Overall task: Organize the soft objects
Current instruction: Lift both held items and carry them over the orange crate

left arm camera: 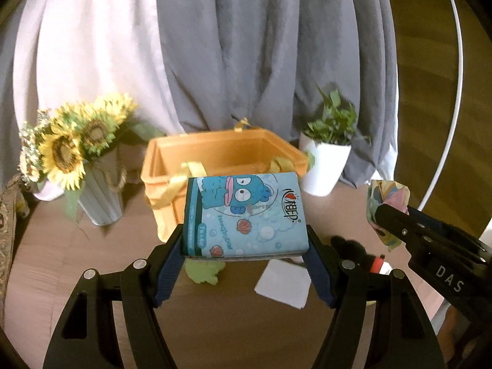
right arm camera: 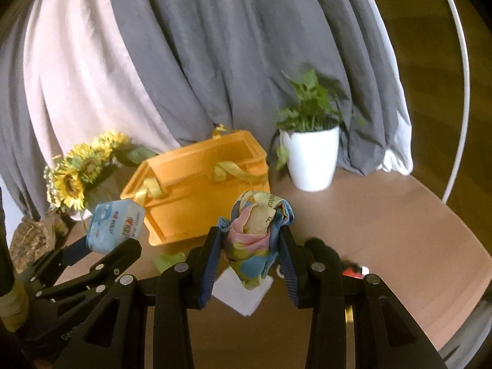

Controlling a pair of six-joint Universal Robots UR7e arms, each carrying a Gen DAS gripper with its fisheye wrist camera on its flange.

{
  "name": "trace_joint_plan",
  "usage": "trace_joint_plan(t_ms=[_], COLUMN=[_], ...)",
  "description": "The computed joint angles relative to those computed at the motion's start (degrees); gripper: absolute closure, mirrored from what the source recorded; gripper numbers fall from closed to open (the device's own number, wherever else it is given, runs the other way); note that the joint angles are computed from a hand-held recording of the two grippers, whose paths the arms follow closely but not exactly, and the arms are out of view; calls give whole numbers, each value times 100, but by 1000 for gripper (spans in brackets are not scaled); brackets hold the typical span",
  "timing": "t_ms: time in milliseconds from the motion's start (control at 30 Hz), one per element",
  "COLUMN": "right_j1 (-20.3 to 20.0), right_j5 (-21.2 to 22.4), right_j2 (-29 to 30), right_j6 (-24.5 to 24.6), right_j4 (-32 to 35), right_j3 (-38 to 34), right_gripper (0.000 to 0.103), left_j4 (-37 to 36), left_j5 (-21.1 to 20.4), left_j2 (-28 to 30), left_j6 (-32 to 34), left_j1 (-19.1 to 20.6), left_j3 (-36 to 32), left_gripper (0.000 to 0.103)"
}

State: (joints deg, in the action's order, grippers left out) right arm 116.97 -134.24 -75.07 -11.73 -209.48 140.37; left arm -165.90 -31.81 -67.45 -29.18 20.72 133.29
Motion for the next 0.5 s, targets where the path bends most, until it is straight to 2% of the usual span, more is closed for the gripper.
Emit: trace_joint_plan(t_ms=[267,500], right_j1=[-61,-160], right_j5=[494,987], right_j2=[-110,-77], right_j6=[-505,-901], right_j4=[56,50], right_j3=[-252,-500], right_gripper=[64,64], left_j4=[-102,-510], left_j5=[508,964], left_j2=[37,182], left_j6=[-4,241], left_j1=[-83,-102], left_j3=[-168,-287], left_gripper=[31,32])
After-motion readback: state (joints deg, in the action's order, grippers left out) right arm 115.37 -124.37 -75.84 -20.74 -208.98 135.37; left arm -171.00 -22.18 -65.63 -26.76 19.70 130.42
